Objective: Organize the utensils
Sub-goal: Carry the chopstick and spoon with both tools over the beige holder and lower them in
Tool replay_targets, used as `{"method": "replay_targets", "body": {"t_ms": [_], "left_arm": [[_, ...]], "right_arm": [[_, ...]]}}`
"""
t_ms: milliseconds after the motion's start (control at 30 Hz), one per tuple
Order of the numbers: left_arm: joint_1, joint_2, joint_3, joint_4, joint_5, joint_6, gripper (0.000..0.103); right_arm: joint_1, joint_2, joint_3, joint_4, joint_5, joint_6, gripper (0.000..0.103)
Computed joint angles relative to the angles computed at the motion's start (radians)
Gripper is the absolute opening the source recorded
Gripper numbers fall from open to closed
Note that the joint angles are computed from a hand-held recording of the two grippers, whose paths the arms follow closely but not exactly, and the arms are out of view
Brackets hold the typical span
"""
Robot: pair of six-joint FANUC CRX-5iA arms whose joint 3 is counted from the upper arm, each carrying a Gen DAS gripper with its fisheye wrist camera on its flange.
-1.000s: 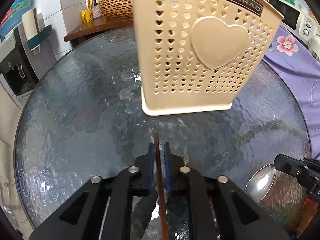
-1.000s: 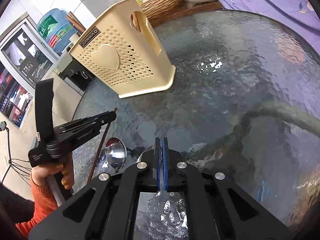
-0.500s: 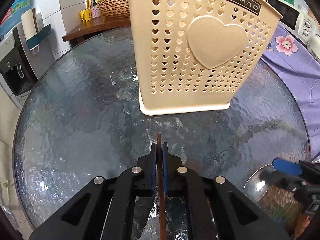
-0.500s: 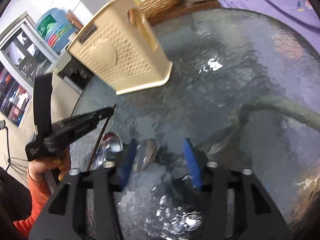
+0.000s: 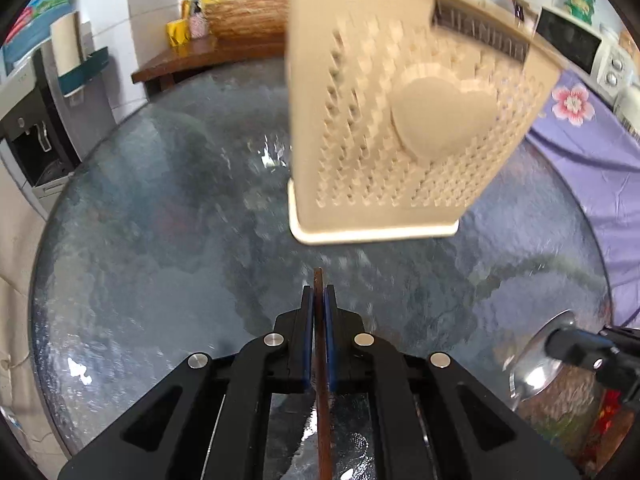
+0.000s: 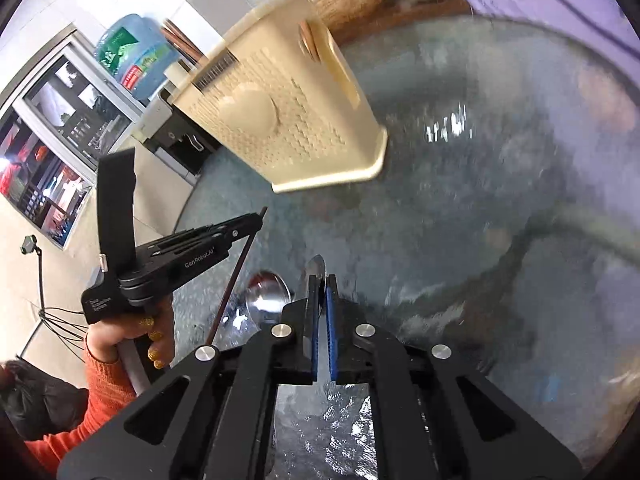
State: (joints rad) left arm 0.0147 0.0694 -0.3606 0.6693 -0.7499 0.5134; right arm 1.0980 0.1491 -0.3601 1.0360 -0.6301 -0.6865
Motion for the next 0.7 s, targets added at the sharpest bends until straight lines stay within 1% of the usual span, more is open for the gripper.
{"method": "replay_targets", "body": {"t_ms": [167, 367, 567, 633, 700], "left_arm": [[0.024, -0.051, -0.028, 0.102, -0.011, -0.064, 0.005], [0.071, -0.139, -0.077, 0.259, -0.058, -0.176, 0.005], [0.106, -0.223, -0.118, 0.359, -0.095, -0.271, 0.005], [0.119, -0.238, -0.119, 0.387, -0.114, -0.302, 0.005], [0.127, -0.252, -0.122, 0.414, -0.116, -0.327, 0.005]], "right_arm": [[0.046, -0.007, 0.063, -0.002, -0.155, 0.116, 0.003], [0.096, -0.008, 0.14, 0.009, -0.309, 0.245, 0.002], [0.129, 0.005, 0.218, 0.01, -0.428, 0.373, 0.002], [0.132, 0.016, 0.246, 0.008, -0.456, 0.416, 0.002], [0.132, 0.027, 0.273, 0.005, -0.476, 0.458, 0.002]]}}
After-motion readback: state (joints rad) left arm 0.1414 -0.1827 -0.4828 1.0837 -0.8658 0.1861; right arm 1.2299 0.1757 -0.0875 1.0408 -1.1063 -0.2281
